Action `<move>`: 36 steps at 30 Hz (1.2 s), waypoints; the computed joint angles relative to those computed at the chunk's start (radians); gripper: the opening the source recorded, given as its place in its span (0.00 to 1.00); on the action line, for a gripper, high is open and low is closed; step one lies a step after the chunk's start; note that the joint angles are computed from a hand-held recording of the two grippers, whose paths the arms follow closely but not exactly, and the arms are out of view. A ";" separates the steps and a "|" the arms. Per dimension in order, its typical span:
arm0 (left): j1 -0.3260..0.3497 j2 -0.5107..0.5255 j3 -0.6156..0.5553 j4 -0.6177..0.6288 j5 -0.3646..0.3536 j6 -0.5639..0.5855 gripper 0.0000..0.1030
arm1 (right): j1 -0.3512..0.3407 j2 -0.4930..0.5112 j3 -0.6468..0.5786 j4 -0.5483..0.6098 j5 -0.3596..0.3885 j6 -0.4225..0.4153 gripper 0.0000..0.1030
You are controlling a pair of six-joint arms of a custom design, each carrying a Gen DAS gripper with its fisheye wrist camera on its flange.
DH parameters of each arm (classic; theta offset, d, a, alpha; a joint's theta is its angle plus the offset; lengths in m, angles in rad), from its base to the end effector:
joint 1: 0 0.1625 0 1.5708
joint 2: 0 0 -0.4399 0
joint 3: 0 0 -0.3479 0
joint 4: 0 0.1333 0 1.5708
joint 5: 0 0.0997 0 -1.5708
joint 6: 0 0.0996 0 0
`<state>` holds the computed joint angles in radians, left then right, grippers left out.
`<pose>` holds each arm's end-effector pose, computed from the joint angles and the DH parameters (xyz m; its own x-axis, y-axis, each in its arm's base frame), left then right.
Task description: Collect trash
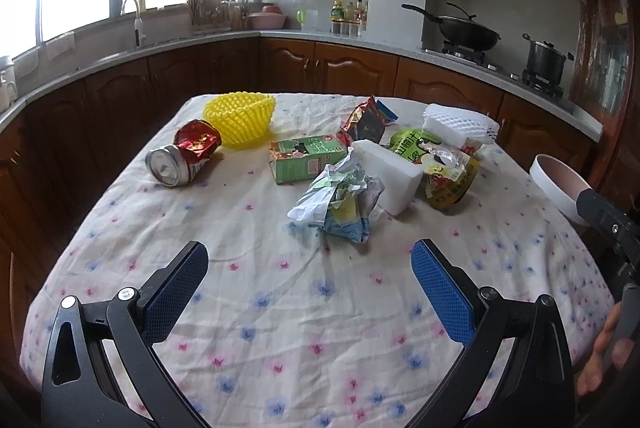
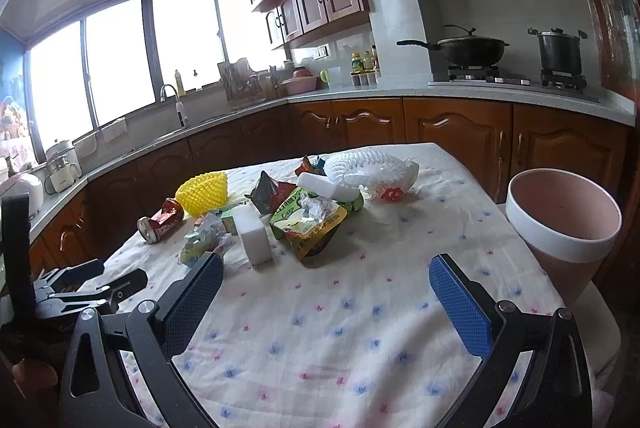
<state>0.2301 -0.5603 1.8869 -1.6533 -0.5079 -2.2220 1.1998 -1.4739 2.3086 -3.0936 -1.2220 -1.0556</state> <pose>-0.3809 -0.3155 -0.0513 -0.6697 -0.4596 -0.5833 0.3632 0.4824 -0.7971 0.0064 -0.4452 0.3335 -0.7140 -0.5582 0.4226 -0.6927 0.4752 -0.5426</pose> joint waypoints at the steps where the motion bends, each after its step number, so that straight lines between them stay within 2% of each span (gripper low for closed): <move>1: 0.007 -0.006 0.004 -0.016 0.002 0.011 1.00 | 0.008 0.006 -0.010 0.005 -0.010 0.008 1.00; 12: 0.086 -0.050 0.027 -0.177 0.024 0.177 1.00 | 0.085 0.082 -0.132 0.048 -0.076 0.103 1.00; 21: 0.154 -0.063 0.021 -0.259 0.021 0.303 1.00 | 0.156 0.174 -0.271 0.117 -0.144 0.155 1.00; 30: 0.207 -0.065 0.040 -0.422 0.015 0.470 0.98 | 0.229 0.310 -0.428 0.186 -0.230 0.151 0.86; 33: 0.223 -0.064 0.053 -0.502 0.004 0.538 0.86 | 0.245 0.364 -0.473 0.198 -0.282 0.146 0.80; 35: 0.234 -0.062 0.070 -0.589 -0.010 0.599 0.66 | 0.252 0.403 -0.509 0.224 -0.335 0.148 0.66; 36: 0.238 -0.060 0.091 -0.673 -0.016 0.650 0.61 | 0.252 0.414 -0.518 0.234 -0.347 0.152 0.60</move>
<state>0.4683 -0.6206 1.9775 -2.3260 -0.5236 -1.5719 1.4520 -1.0597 1.7903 -2.8600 -1.5690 -0.9038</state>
